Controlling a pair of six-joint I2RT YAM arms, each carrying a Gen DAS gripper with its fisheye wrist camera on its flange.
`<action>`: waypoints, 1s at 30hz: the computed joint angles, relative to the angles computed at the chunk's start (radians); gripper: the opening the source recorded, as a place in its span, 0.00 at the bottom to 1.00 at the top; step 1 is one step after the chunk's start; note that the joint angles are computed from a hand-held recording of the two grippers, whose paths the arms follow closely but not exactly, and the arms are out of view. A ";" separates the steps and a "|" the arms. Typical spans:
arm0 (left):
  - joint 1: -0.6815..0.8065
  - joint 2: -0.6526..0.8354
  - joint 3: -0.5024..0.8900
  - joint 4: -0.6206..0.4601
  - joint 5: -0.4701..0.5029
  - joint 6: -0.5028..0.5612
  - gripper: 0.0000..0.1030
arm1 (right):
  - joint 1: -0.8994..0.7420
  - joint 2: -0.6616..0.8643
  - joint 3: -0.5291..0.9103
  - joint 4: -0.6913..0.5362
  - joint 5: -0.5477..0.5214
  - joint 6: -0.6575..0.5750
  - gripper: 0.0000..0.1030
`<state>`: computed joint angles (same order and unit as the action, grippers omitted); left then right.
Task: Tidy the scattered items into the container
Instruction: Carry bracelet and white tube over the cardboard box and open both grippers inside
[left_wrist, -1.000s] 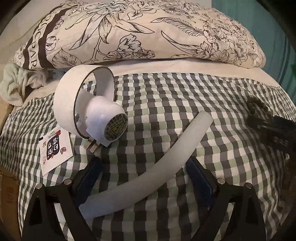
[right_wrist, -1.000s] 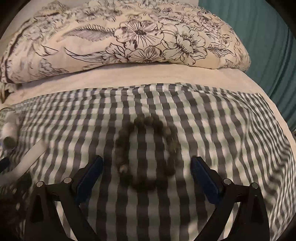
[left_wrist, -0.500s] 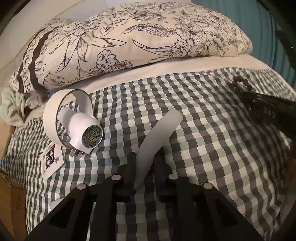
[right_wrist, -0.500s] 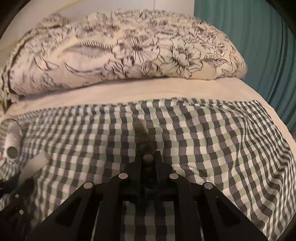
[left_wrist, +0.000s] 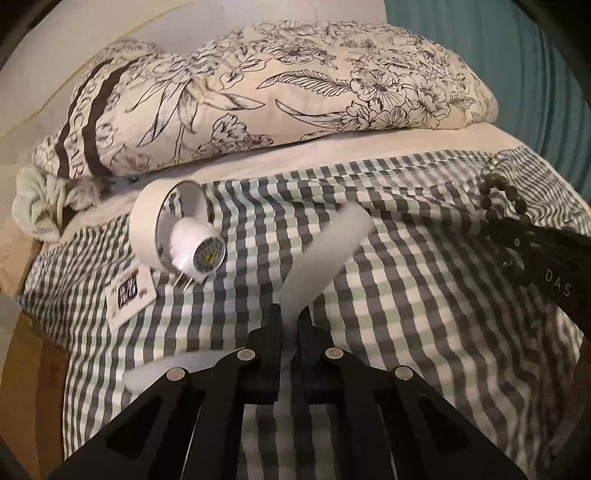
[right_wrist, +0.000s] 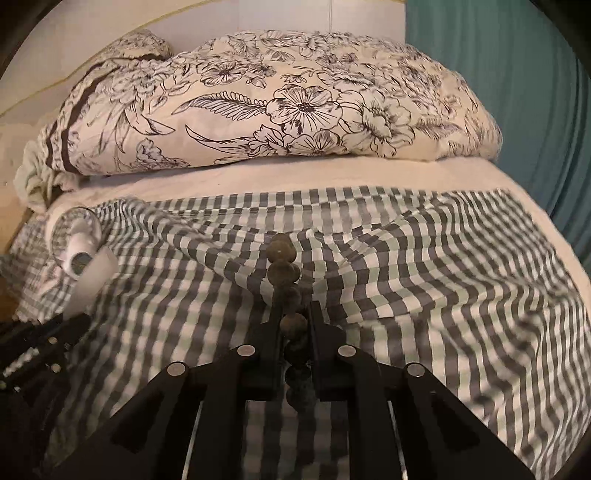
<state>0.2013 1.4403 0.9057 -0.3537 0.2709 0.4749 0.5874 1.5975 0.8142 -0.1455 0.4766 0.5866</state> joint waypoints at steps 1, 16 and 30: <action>0.012 -0.003 0.014 -0.032 0.011 0.003 0.07 | 0.004 -0.021 -0.008 -0.013 -0.005 0.018 0.11; 0.128 -0.113 0.109 -0.235 0.100 0.055 0.07 | 0.008 -0.350 -0.134 -0.130 0.007 0.112 0.11; 0.492 -0.262 0.233 -0.658 0.339 0.302 0.07 | 0.736 -0.347 0.134 -0.745 0.302 0.691 0.11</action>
